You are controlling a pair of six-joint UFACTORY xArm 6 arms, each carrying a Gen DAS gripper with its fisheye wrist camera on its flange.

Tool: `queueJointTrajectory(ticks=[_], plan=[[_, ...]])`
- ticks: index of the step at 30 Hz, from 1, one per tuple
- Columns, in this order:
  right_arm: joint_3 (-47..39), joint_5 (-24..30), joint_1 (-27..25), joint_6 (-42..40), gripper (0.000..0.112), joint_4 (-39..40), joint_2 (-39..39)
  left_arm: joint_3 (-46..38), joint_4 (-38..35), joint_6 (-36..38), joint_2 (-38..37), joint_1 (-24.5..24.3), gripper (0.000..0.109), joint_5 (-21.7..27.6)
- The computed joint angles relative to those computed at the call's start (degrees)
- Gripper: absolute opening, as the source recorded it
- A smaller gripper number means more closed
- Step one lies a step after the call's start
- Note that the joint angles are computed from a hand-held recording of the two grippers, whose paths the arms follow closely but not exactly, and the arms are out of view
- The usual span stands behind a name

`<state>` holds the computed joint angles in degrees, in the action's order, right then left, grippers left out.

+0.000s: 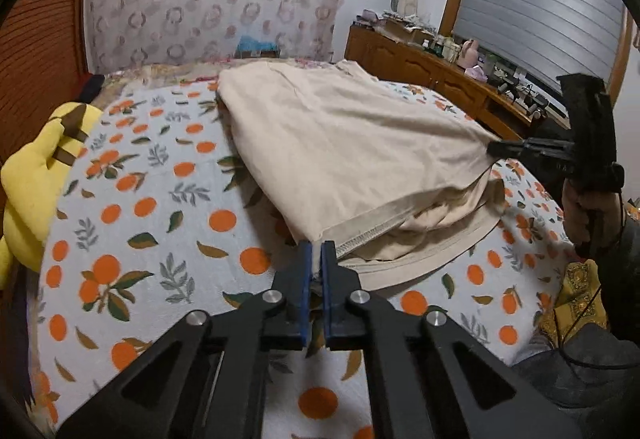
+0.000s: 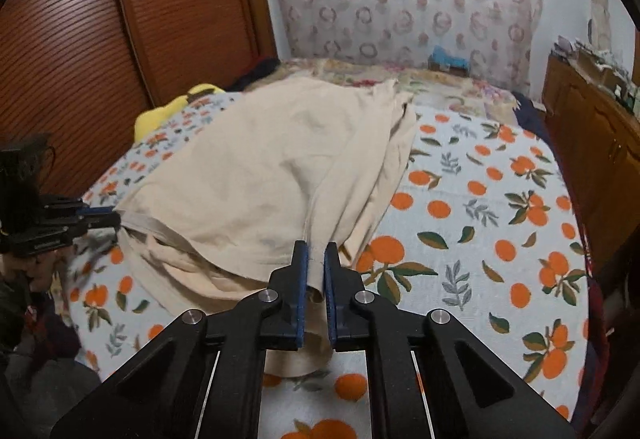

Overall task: Fold small clothes
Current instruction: 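Grasp the shirt hem edge with both grippers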

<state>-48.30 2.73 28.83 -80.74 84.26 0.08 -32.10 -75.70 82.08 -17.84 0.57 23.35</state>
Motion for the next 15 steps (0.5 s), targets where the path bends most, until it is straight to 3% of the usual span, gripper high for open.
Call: queueJointTrajectory(ticks=[7,9,12,15], plan=[[2.60,-1.66,1.11,11.18,0.008,-11.59,1.23,-0.43,0.58,-0.60,1.30,-0.50,0.001,-2.03],[2.52,-2.18,1.13,11.37,0.008,-11.43,1.79,-0.71,0.24,-0.58,1.97,-0.45,0.001,-2.12],[3.10,-4.40,1.21,15.35,0.028,-15.11,2.32,-0.65,-0.14,-0.52,2.34,-0.71,0.001,-2.66],[2.19,-3.24,0.61,12.02,0.041,-10.90,2.65,-0.60,-0.10,-1.00,2.66,-0.83,0.001,-2.92]])
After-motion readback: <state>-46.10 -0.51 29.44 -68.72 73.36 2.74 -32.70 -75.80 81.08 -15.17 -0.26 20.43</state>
